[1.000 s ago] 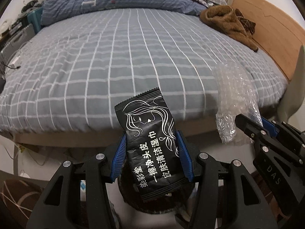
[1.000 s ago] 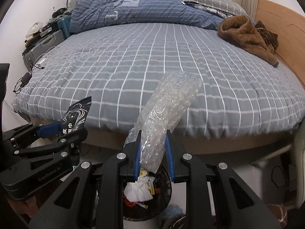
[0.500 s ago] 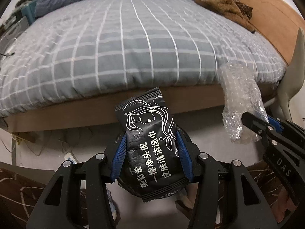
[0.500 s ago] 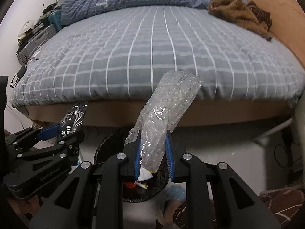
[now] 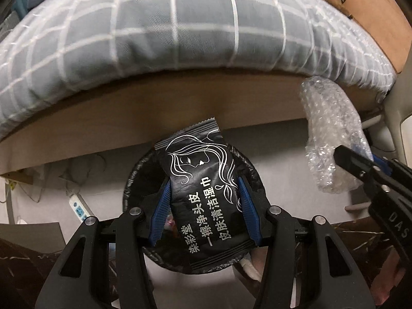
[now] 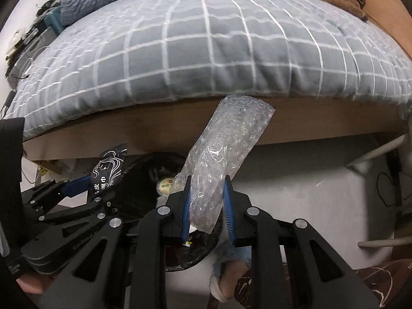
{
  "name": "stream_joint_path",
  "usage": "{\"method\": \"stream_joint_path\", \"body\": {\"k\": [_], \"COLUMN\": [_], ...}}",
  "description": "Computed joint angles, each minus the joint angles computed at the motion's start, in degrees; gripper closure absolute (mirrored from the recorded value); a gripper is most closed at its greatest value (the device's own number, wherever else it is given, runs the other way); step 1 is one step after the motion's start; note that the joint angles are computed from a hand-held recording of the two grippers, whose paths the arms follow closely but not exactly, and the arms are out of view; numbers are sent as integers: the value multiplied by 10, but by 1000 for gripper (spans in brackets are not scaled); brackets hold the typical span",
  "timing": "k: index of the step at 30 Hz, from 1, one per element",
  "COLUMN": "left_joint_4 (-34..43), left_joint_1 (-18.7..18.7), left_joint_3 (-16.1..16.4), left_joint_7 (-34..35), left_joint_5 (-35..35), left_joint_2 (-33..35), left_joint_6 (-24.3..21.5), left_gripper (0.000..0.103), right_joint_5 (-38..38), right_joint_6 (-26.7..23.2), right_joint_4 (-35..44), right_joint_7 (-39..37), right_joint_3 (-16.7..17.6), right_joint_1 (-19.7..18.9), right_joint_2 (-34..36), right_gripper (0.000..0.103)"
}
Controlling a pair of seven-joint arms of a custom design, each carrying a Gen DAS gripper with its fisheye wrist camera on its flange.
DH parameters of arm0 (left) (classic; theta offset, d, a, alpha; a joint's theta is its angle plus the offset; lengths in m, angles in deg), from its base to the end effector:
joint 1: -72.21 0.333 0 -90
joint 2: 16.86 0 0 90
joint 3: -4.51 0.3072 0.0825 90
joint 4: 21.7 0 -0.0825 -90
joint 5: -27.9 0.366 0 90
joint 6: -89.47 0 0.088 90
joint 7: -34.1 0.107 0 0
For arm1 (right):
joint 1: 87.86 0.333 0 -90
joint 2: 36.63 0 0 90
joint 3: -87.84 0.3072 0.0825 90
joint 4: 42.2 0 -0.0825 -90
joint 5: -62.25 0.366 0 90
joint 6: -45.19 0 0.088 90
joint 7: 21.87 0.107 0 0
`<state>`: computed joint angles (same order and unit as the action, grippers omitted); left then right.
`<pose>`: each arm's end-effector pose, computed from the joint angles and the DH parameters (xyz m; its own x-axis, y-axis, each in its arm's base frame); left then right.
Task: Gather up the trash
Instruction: 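Carry the black packet and bubble-wrap bag off the bed over the bin, then open the left gripper to drop the packet while the right drops the bubble wrap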
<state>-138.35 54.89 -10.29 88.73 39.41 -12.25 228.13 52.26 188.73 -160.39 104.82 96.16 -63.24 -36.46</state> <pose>0.4917 -0.3045 0.4390 -0.0773 -0.9959 0.0460 -0.9439 0.0583 -0.3251 0.4775 0.3108 0.4792 0.0793 -0.9889 -0.1258 -0.9057 -0.0187 -0.4236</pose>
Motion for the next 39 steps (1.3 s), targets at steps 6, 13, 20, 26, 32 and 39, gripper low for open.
{"method": "stream_joint_path", "body": {"k": [6,13,20,26,32,39], "left_joint_4": [6,16,5,-19,-57,-93], "left_joint_1": [3,6,9,18,38,55], "left_joint_3": [4,2,12,19,26,31], "left_joint_7": [6,15,-16,-37,-50,-55], "left_joint_5": [-3,-12,18,51,56,44], "left_joint_2": [35,60,39,1,-46,-79], "left_joint_6": [-5,-12,-16,-32,-43,-48], "left_gripper": [53,52,25,8,6,6], "right_joint_5": [24,55,68,80,99,113], "right_joint_6": [-2,-4,0,-4,-18,-93], "right_joint_4": [-7,19,37,61,97,173], "right_joint_7": [-17,-59,-83,-100,-127,-151], "right_joint_3": [-7,-10,-13,-11,-8,-4], "right_joint_1": [-5,2,13,22,32,55], "right_joint_2": [20,57,67,80,102,153], "right_gripper": [82,82,82,82,82,82]}}
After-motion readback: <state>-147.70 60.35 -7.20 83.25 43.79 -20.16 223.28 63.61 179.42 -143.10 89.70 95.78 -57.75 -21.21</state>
